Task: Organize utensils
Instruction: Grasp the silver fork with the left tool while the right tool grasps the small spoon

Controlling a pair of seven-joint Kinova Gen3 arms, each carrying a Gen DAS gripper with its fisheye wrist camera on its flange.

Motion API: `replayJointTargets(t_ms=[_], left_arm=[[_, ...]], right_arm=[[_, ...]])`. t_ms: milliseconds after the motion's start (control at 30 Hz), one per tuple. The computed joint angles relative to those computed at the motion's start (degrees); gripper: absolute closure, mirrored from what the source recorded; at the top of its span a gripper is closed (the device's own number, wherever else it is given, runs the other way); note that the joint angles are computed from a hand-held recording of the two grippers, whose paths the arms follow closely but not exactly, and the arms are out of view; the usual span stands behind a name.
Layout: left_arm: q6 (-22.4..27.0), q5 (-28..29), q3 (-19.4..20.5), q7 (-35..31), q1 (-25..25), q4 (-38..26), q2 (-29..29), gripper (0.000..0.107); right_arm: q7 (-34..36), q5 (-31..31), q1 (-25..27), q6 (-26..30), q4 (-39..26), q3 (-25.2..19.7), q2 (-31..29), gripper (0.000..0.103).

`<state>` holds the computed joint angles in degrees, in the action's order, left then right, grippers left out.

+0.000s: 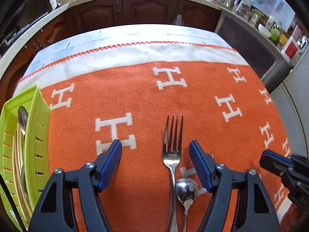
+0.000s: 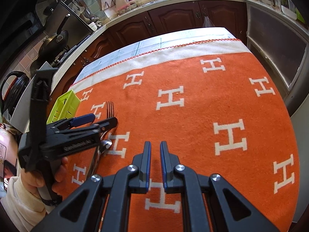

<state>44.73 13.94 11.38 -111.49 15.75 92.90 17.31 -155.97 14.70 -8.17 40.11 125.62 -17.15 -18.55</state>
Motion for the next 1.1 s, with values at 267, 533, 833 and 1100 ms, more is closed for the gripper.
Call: replayJointTargets(t_ms=[267, 533, 833, 1100], left_arm=[[-2.93, 0.36, 0.88, -3.23, -0.40, 0.50, 0.34, 0.072], [-2.91, -0.59, 1.34, -6.69, 1.29, -0.30, 0.95, 0.076], [0.39, -2.07, 0.27, -2.32, 2.81, -1.90, 0.29, 0.107], [6.98, 3.21, 0.03, -4.95, -2.36, -0.35, -1.83, 0.107]], right_arm=[[1.99, -1.95, -0.36, -1.78, 1.00, 1.88, 0.80, 0.093], [2.16, -2.74, -0.18, -2.26, 1.21, 1.92, 1.34, 0.093], [2.74, -3.39, -0.28, -2.18, 1.14, 2.56, 1.53, 0.093], [3.30, -3.04, -1.27, -1.90, -0.55, 1.11, 2.20, 0.093]])
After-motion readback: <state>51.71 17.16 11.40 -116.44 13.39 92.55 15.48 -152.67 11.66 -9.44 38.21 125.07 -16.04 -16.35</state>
